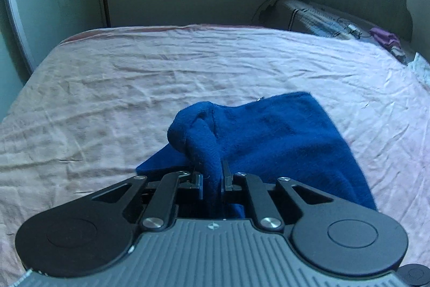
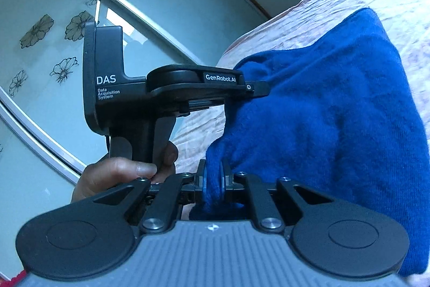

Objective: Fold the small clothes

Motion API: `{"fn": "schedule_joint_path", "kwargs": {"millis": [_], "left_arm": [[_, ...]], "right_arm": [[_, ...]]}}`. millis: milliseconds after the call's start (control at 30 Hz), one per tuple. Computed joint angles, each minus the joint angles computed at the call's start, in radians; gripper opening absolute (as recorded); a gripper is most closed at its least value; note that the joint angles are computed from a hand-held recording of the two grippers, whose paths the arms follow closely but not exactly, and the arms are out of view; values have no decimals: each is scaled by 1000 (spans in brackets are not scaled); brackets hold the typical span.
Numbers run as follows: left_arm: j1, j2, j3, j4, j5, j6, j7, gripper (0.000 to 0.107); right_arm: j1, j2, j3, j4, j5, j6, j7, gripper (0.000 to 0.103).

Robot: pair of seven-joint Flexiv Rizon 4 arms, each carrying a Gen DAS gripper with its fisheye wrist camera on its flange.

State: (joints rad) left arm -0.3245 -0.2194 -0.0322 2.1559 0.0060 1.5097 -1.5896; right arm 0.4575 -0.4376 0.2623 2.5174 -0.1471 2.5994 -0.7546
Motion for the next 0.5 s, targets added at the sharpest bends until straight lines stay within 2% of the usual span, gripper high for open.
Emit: {"fn": "schedule_joint_path", "kwargs": {"millis": [33, 100, 167, 200, 233, 267, 400, 500], "left_arm": [[-5, 0, 9, -6, 8, -21, -3, 18], [-39, -2, 61, -31, 80, -58, -50, 37], [-113, 0, 161, -75, 252, -86, -183, 57], [-155, 1, 214, -106, 363, -104, -271, 64], [-183, 7, 246, -128, 450, -120, -335, 65], [-185, 14, 250, -134, 490, -128, -359, 66], [-126, 43, 194, -112, 483, -138, -357, 68], [-102, 57, 173, -115, 531, -154, -394, 72]], "right_arm": [[1, -2, -1, -5, -3, -8, 1, 9], [3, -7, -1, -12, -8, -21, 3, 9], [0, -11, 0, -15, -14, -25, 7, 9], [0, -12, 0, -16, -14, -24, 8, 9], [-2, -13, 0, -15, -16, -24, 10, 9], [-7, -15, 2, -15, -22, -22, 16, 9], [-13, -18, 4, -13, -29, -16, 31, 9], [-8, -14, 2, -9, -20, -19, 32, 9]]}}
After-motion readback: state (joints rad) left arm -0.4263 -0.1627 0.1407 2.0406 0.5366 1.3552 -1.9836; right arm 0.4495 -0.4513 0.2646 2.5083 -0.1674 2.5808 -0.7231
